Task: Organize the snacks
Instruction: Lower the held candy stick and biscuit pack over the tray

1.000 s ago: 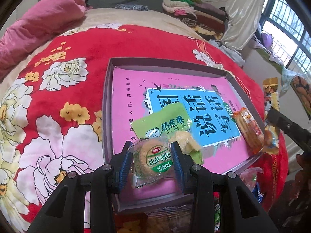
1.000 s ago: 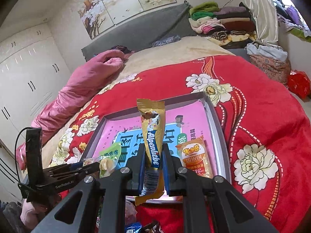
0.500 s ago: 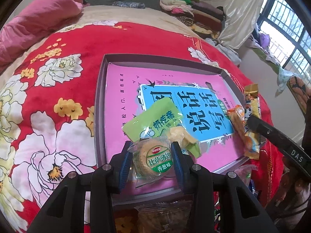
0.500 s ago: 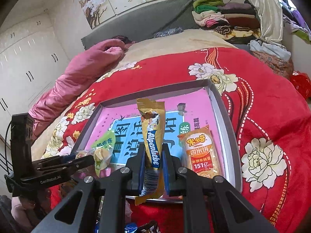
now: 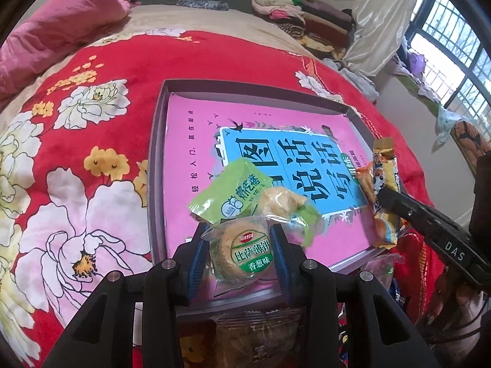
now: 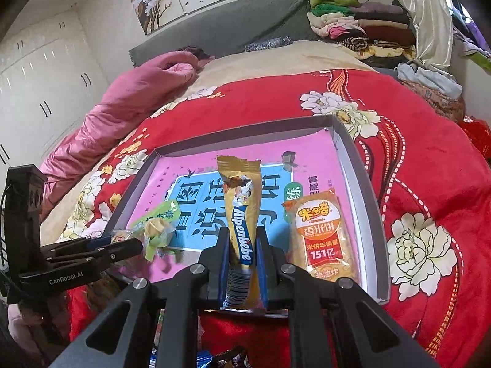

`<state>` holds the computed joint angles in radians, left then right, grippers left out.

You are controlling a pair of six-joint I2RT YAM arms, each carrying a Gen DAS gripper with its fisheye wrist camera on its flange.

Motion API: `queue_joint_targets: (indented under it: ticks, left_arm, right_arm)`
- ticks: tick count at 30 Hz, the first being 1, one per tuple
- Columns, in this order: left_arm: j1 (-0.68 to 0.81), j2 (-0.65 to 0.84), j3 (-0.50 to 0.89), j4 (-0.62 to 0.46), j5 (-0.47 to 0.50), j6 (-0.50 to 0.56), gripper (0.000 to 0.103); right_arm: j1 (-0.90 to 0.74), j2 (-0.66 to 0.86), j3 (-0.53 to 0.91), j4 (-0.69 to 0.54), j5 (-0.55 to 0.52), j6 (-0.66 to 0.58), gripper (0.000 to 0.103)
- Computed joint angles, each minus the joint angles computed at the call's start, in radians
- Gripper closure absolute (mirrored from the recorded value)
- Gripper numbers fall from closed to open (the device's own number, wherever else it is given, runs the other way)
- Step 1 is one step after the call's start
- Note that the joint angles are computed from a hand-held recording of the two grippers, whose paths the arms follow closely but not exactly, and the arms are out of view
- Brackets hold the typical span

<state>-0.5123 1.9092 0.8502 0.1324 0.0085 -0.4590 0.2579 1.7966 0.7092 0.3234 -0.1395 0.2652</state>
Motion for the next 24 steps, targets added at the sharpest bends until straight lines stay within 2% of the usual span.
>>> queue_joint_targets:
  ticks: [24]
  left_arm:
    - [-0.002, 0.008, 0.007, -0.001, 0.001, 0.007, 0.061]
  right_arm:
    - [-0.011, 0.023, 0.017, -0.034, -0.052, 0.023, 0.085]
